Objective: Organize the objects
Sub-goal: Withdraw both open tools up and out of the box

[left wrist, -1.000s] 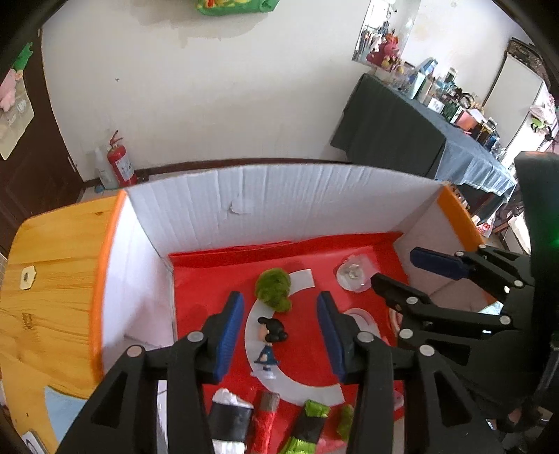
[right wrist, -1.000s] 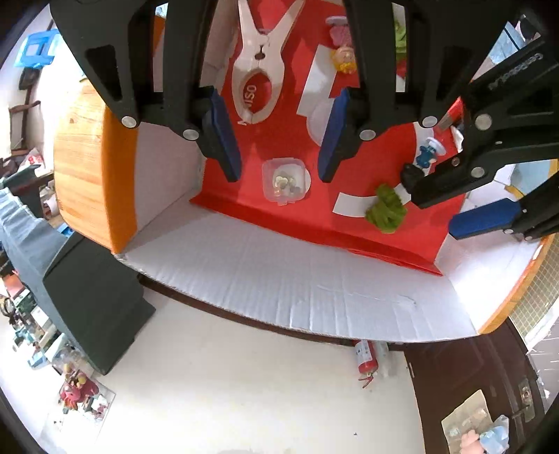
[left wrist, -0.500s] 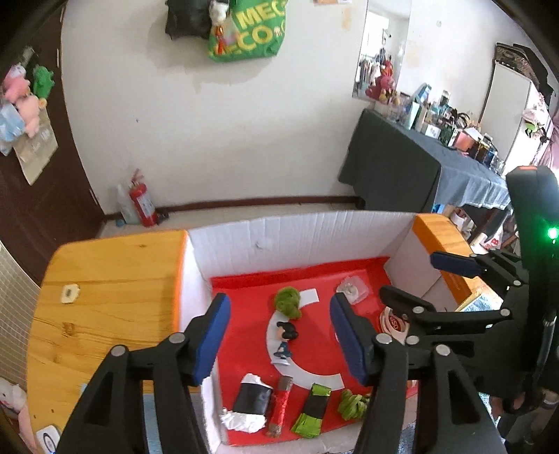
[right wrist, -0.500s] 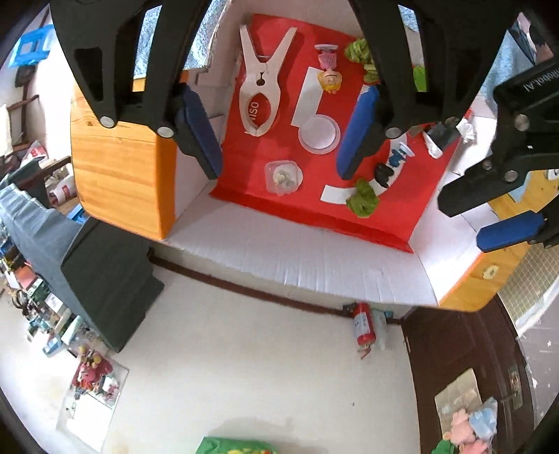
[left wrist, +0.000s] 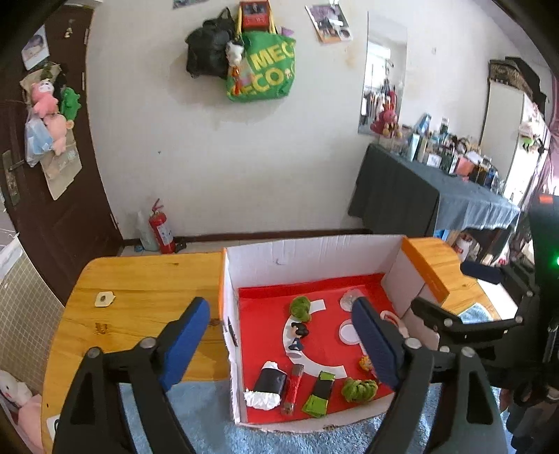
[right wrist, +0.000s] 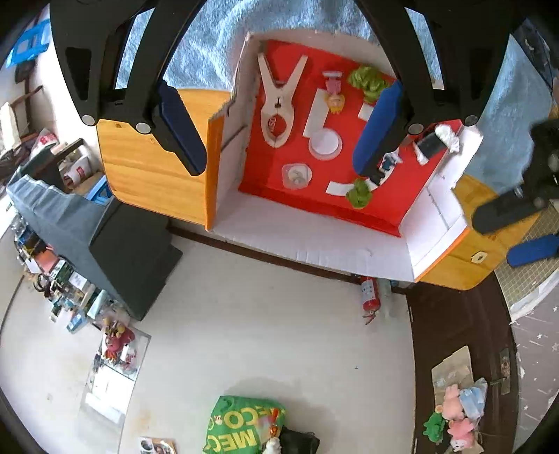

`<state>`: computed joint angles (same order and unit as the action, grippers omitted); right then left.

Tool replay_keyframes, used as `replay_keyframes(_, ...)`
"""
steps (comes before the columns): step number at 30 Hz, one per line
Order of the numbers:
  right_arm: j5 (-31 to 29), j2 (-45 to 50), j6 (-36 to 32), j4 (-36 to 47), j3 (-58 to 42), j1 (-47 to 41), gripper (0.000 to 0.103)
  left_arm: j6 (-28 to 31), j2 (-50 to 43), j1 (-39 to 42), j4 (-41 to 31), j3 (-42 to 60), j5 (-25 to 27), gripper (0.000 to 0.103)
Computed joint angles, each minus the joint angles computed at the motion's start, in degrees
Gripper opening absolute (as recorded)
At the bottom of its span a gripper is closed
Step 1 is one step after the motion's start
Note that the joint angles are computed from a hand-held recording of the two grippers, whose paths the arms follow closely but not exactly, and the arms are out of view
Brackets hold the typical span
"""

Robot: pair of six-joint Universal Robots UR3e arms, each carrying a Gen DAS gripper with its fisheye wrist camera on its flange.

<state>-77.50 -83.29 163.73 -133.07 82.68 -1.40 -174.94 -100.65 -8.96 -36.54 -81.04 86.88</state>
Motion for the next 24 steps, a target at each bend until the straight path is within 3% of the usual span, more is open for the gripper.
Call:
replay_keyframes(3,2.0,-2.9,0.4,-2.6,4.2,-1.3,0.094,0.0,4.2,1.1,1.4,-4.7,-1.5,0.089)
replay_keyframes(15,10.9,-21.0,2.8,-8.7,25.1,-9.1,0.098,0.0,19.7,0.3,10.4,-26.8,0.1,0.1)
replay_keyframes(24,11.8,-33.7,2.7,-11.7,40.5,-11.5,0.099,-0.8,29.4,1.3,13.9,-40.8,-2.0,0.102)
